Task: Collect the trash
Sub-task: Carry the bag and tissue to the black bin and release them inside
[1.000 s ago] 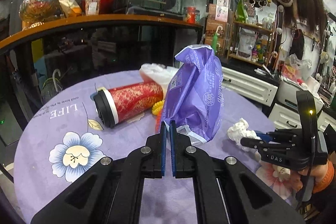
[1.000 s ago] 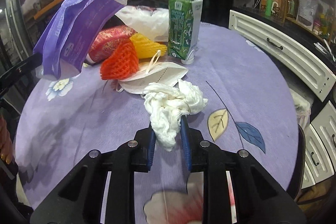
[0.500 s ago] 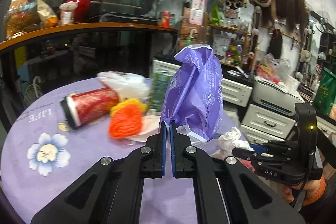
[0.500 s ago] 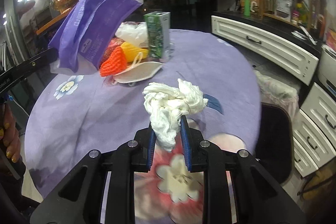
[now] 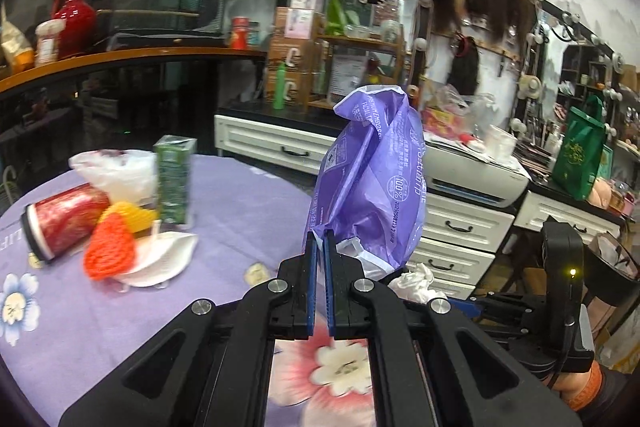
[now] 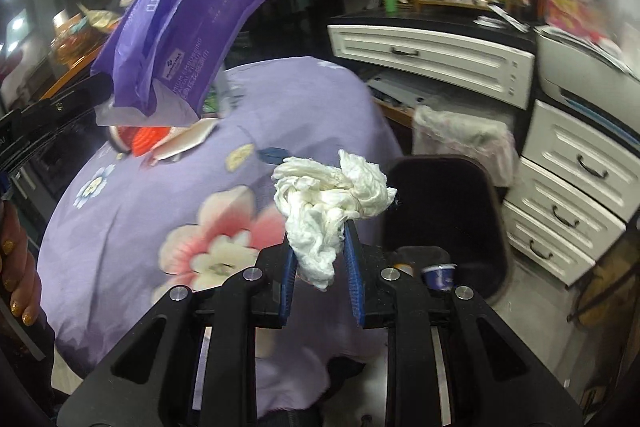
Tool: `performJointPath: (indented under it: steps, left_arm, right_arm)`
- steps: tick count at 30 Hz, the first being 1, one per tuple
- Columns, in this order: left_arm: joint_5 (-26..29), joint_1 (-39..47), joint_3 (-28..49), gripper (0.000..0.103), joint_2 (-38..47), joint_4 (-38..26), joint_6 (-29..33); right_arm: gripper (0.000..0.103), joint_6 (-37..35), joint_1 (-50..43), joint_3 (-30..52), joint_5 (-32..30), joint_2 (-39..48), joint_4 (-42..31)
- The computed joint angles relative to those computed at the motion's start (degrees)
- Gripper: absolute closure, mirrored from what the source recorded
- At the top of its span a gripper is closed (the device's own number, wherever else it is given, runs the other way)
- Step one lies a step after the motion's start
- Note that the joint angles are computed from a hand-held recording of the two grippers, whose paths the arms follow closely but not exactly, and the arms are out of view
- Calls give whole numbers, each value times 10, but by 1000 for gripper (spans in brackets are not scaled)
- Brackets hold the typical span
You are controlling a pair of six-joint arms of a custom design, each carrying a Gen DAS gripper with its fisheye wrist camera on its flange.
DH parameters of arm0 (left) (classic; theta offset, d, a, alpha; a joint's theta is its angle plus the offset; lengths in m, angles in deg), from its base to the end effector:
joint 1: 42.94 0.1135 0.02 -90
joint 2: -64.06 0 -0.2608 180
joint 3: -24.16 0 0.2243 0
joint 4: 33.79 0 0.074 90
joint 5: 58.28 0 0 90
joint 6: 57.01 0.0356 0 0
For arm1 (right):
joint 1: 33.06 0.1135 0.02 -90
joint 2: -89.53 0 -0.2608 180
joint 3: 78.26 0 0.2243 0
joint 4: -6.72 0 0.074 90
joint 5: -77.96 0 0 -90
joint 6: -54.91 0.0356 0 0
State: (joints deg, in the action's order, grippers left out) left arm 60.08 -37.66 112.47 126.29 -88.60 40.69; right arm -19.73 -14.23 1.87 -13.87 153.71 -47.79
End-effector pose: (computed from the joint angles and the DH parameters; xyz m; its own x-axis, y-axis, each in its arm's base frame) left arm 0.1931 0.0009 0.3922 -0.4296 0.0787 -0.8996 0.3949 0.9123 -0.1088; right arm 0.1963 0.0681 0.3416 -0.6606 0.0544 -0.7488 -0.1776 0.9577 0.2263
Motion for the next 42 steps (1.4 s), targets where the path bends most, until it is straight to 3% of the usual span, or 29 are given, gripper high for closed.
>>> performJointPath:
  steps: [11, 23, 24, 26, 29, 35, 42]
  left_arm:
    - [-120, -201, -10, 98, 45, 45, -57]
    - [-189, -298, -6, 98, 132, 80, -83]
    - [-196, -305, -4, 98, 140, 82, -84]
    - [-207, -317, 0, 98, 154, 84, -85]
    - [-223, -336, 5, 98, 176, 89, -90]
    - [-246, -359, 14, 98, 216, 87, -94]
    - [-266, -371, 32, 98, 276, 58, -142]
  right_arm:
    - [80, -52, -181, -75, -88, -39, 13]
    - [79, -88, -247, -122, -120, 102, 125]
    - [78, -87, -252, -126, -126, 113, 136]
    - [62, -85, -262, -139, -135, 142, 165]
    - [48, -79, -270, -164, -125, 152, 204]
    - [48, -88, -303, -192, -129, 126, 202]
    - [48, -111, -384, -217, -163, 61, 157]
